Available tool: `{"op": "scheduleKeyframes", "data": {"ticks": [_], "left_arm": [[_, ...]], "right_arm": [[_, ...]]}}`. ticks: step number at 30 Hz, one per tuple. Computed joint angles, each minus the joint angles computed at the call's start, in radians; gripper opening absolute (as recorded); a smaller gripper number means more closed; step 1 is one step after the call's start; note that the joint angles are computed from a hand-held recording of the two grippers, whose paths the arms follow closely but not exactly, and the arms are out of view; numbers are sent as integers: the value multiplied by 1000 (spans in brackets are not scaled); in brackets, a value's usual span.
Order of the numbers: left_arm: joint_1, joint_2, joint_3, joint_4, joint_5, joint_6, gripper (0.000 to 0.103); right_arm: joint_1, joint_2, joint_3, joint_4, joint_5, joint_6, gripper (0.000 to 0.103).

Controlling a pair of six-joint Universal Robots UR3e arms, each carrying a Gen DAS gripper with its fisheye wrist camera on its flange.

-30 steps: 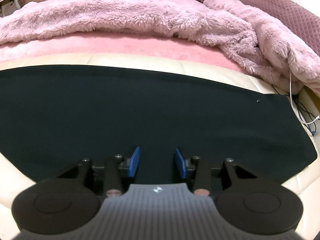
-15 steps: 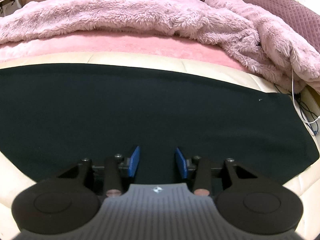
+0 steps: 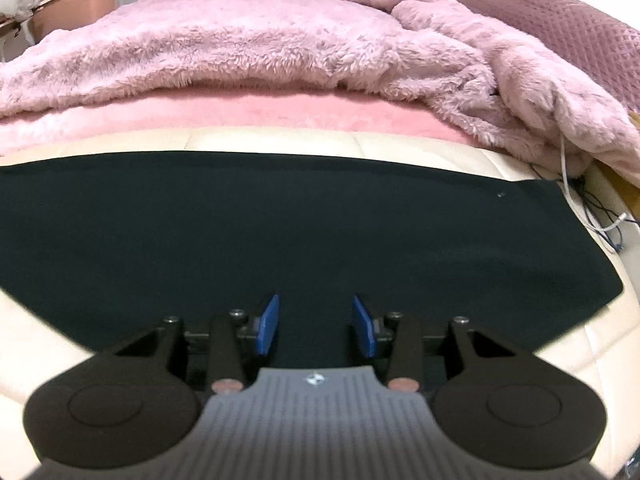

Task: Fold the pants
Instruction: 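Grasp the trouser edge with the left gripper while the right gripper pinches the fabric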

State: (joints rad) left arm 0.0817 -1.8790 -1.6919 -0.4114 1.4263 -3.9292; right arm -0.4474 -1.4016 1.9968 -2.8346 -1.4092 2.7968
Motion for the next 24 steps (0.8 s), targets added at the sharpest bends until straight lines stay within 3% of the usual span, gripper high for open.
{"op": "scheduleKeyframes", "data": {"ticks": [3,6,10,14,17,19,20,21,24], "left_arm": [[-20,-10,-54,75,-4,-76,48],[-29,-41,-84,163,-22,-159,48],[-54,-75,-86,232,28,-207,48],[-73,-100,-80,268,64,-232,46],[-92,-111,-64,250,108,-237,21],[-103,-116,-53,237,140,-240,7],[-103,-116,-49,234,143,-239,7],[-106,-116,-40,220,152,-235,6],[-114,-96,-14,154,205,-202,5]], "right_arm": [[-9,-101,64,58,-12,9,39],[-23,-245,161,129,-42,-1,49],[-48,-386,270,200,-92,-21,50],[-59,-378,298,159,-91,-11,49],[-11,-262,261,52,-155,1,44],[-13,-204,230,30,-150,5,31],[-17,-190,223,21,-145,4,26],[-21,-185,222,7,-140,-2,5],[-26,-204,210,36,-123,-44,0]]}}
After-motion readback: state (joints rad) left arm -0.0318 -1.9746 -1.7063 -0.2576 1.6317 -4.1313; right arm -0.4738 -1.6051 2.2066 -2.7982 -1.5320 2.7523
